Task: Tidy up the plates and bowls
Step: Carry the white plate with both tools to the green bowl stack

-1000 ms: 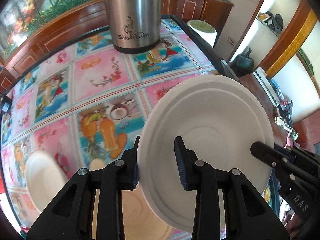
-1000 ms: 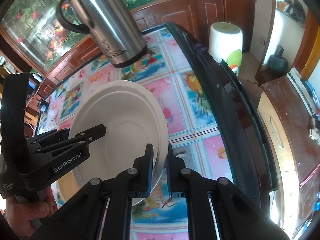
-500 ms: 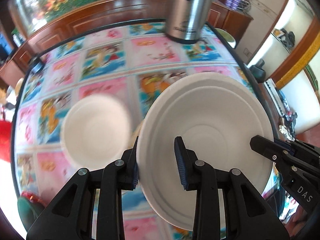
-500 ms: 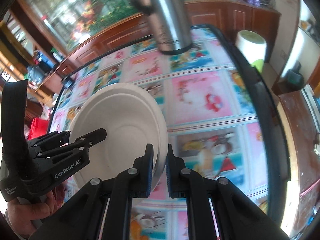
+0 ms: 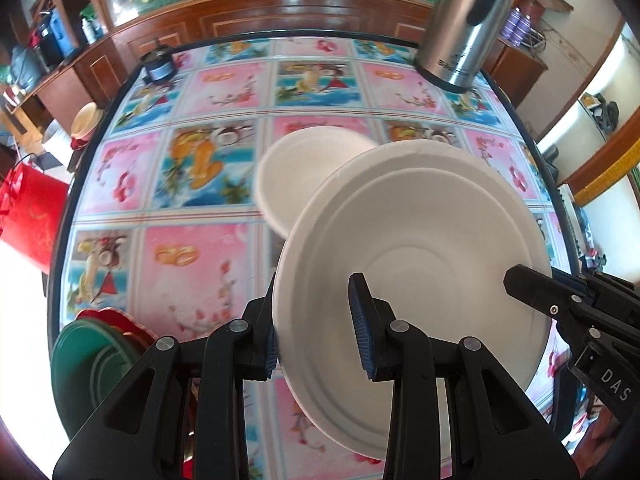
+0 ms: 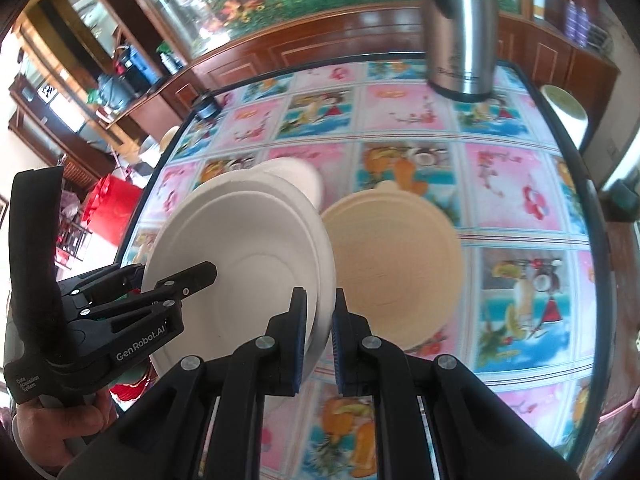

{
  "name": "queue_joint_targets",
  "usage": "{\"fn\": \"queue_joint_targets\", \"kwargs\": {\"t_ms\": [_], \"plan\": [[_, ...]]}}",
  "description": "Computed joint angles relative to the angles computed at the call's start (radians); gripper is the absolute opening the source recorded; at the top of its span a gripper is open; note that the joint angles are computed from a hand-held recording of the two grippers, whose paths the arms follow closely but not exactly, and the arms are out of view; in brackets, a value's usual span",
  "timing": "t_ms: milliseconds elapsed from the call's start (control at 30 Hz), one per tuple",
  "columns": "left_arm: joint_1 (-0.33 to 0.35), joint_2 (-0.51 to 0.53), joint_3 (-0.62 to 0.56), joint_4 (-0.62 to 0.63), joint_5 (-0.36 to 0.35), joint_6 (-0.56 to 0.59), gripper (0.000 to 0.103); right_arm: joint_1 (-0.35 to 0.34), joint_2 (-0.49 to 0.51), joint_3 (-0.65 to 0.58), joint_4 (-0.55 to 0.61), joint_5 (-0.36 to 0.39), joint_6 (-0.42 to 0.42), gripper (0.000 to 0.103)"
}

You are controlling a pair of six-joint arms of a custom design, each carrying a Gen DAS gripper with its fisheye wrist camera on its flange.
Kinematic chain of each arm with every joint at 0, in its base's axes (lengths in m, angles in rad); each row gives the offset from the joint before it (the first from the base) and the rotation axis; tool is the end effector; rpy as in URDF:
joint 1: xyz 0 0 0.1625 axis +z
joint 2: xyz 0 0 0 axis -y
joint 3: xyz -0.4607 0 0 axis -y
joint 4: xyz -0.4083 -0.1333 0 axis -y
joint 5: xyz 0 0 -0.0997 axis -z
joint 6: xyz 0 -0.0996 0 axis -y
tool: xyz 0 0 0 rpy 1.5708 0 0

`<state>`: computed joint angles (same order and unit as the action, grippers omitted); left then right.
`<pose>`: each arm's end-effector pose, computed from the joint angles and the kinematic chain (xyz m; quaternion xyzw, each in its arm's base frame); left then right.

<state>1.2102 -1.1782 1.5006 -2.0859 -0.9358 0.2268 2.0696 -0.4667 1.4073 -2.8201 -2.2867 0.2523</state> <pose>-0.0588 -0.7011 0.3992 0.2450 0.9138 -0.1120 0.3039 0.4279 -0.6436 -0.0014 0.0603 -0.9251 0.2609 0.2692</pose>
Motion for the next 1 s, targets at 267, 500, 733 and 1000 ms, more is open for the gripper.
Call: {"fn": "queue_joint_targets", "kwargs": {"t_ms": [267,500,733,1000], "plan": [[0.027,-0.034,-0.011,0.009,0.004,0.0,0.031,0.026,0.054,-0.071,0.055,0.0,-0.014,0.01],[0.049,-0.061,-0.025,0.019,0.016,0.001,0.031,0.048,0.099,-0.139,0.094,0.011,-0.028,0.01],[0.078,-0.083,-0.051,0.028,0.035,-0.005,0.031,0.065,0.152,-0.221,0.134,0.033,-0.055,0.01],[0.122,-0.111,-0.08,0.043,0.072,-0.019,0.031,0.085,0.24,-0.359,0.215,0.083,-0.097,0.012]]}}
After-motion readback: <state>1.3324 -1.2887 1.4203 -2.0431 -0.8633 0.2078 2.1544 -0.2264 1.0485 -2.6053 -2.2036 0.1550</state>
